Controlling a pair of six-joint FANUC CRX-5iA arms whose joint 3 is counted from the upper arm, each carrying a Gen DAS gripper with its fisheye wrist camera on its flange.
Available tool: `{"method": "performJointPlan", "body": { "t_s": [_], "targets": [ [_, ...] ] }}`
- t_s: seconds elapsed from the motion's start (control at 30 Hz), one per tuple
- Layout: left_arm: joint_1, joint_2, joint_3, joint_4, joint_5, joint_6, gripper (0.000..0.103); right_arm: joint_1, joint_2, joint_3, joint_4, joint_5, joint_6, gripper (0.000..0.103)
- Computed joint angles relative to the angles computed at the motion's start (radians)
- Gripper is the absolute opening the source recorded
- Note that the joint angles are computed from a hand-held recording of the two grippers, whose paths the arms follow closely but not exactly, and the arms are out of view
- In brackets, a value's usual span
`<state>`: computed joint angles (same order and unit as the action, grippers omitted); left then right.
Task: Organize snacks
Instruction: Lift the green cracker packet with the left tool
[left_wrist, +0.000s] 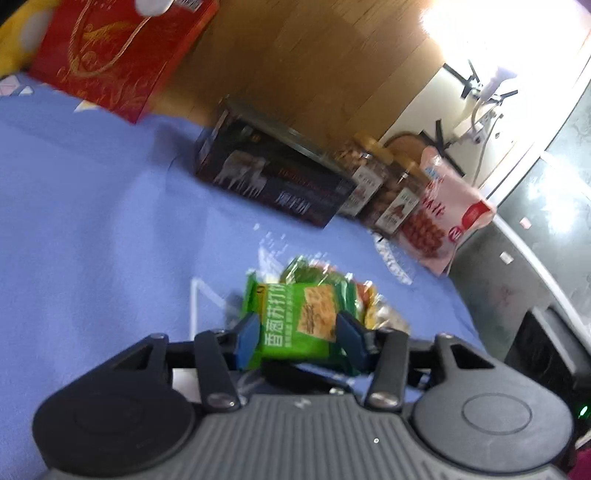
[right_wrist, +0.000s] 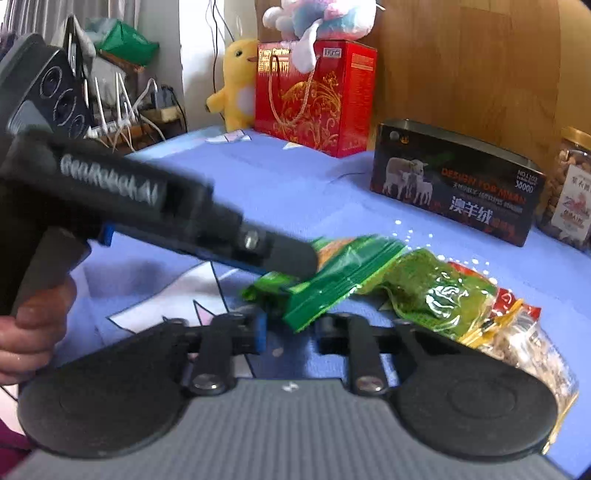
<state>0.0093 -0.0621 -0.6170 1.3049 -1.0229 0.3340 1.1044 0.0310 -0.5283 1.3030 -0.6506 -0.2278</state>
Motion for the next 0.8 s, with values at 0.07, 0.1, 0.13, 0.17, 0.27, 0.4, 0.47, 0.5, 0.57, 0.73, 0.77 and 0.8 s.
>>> {"method": "performJointPlan", "body": {
  "t_s": [0.07, 0.1, 0.13, 0.17, 0.27, 0.4, 0.47, 0.5, 0.57, 0.73, 0.77, 0.8],
  "targets": [
    [-0.015, 0.003, 0.019, 0.008, 0.006, -0.008, 0.045, 0.002, 0.003, 0.004, 0.027, -0.028, -0.012, 0.019],
    [-0.023, 0.007, 0.028, 0.013, 0.007, -0.01, 0.045, 0.002, 0.008, 0.008, 0.041, -0.051, -0.018, 0.019],
    [-0.03, 0.018, 0.041, 0.016, -0.002, -0.011, 0.045, -0.001, 0.009, 0.009, 0.046, -0.058, -0.019, 0.019],
    [-0.035, 0.029, 0.053, 0.015, -0.01, -0.008, 0.045, -0.007, 0.007, 0.008, 0.041, -0.054, -0.02, 0.019],
    [-0.043, 0.046, 0.075, -0.013, -0.012, 0.007, 0.045, -0.006, 0.002, 0.007, -0.004, -0.059, 0.002, 0.019],
    [-0.017, 0.045, 0.062, 0.024, 0.007, -0.012, 0.057, 0.008, -0.021, -0.017, -0.048, -0.074, -0.003, 0.021],
    [-0.001, 0.055, 0.07, 0.027, 0.009, 0.013, 0.06, 0.005, -0.034, -0.035, -0.034, -0.069, -0.036, 0.028],
    [0.007, 0.066, 0.076, 0.027, 0.001, 0.029, 0.061, 0.001, -0.038, -0.044, -0.02, -0.064, -0.057, 0.035],
    [0.015, 0.084, 0.088, 0.027, -0.014, 0.052, 0.065, -0.004, -0.042, -0.056, 0.004, -0.058, -0.088, 0.044],
    [0.0, 0.1, 0.1, -0.002, -0.018, 0.062, 0.074, 0.01, -0.046, -0.067, 0.07, -0.116, -0.119, 0.045],
    [-0.003, 0.107, 0.103, -0.006, -0.024, 0.066, 0.074, 0.012, -0.046, -0.071, 0.093, -0.13, -0.12, 0.046],
    [-0.005, 0.113, 0.104, -0.009, -0.032, 0.07, 0.074, 0.014, -0.043, -0.07, 0.11, -0.145, -0.113, 0.049]
  ]
}}
